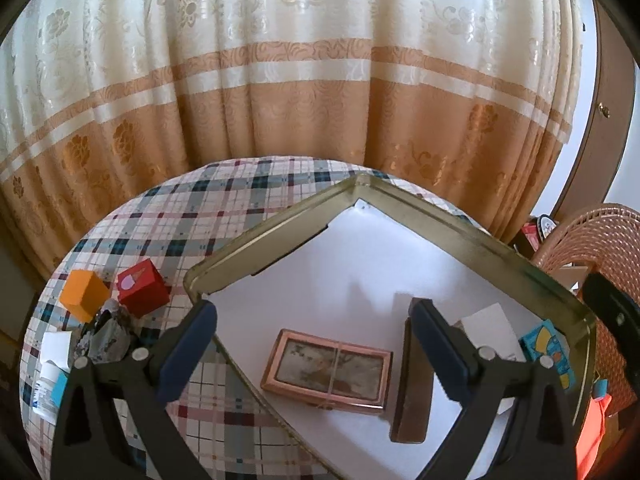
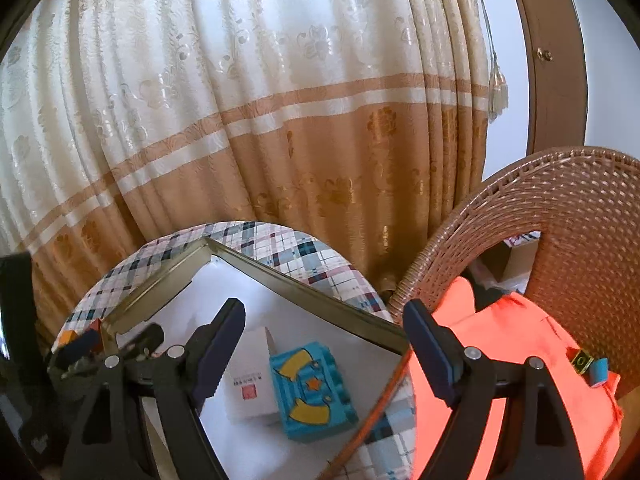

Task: Organize rigid objects
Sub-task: 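Lower the blue block and wooden stick into the tray and open both tools, then withdraw both tools from the tray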

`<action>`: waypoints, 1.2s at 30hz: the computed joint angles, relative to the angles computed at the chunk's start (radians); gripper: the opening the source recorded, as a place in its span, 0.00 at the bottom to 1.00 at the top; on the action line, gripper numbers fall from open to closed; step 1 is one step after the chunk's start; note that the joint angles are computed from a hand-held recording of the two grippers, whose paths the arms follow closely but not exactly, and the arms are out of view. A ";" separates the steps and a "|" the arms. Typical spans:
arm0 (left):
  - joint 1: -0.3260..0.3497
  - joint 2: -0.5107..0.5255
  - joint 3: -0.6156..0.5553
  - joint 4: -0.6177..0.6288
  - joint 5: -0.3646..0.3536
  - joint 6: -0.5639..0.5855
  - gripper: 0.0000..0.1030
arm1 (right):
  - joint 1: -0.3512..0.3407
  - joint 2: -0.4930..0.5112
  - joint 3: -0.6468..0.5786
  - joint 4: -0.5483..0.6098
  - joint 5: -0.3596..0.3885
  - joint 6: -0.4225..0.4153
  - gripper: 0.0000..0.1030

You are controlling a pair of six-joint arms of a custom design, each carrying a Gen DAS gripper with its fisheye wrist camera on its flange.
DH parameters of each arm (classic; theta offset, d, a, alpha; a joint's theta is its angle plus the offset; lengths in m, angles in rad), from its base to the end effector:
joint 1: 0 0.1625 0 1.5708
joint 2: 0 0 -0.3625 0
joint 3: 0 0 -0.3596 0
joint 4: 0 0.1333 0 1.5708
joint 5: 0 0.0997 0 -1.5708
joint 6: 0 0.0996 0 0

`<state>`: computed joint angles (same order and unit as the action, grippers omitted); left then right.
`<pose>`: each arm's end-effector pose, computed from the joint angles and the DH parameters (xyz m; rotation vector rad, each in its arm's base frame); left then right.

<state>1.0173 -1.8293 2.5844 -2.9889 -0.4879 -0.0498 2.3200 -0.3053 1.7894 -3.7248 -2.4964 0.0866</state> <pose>0.0429 -0.3515 0.2911 0.1007 2.1082 -1.0485 0.3746 -0.3238 -0.0718 0.3675 -2.2869 1.1881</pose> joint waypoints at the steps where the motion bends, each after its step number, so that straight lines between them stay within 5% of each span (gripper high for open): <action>1: 0.002 0.000 -0.001 0.008 0.002 -0.009 0.96 | -0.004 0.001 -0.005 0.005 0.008 0.004 0.81; 10: 0.032 0.014 -0.014 -0.003 -0.021 0.013 0.96 | 0.011 0.015 -0.040 0.021 0.006 -0.006 0.81; 16: -0.035 -0.142 0.045 0.080 0.037 0.020 0.96 | 0.044 0.018 -0.043 0.034 0.003 0.037 0.81; 27: -0.040 -0.741 0.046 0.838 0.165 -0.170 0.96 | 0.139 0.112 -0.160 0.172 0.118 0.075 0.81; 36: 0.039 -0.985 0.027 1.033 0.175 -0.176 0.96 | 0.203 0.196 -0.244 0.270 0.164 0.124 0.81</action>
<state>1.0566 -2.8139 2.6114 -1.9556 -0.3132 -0.2261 2.5231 -0.1090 1.5457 -3.4546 -2.3325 0.2102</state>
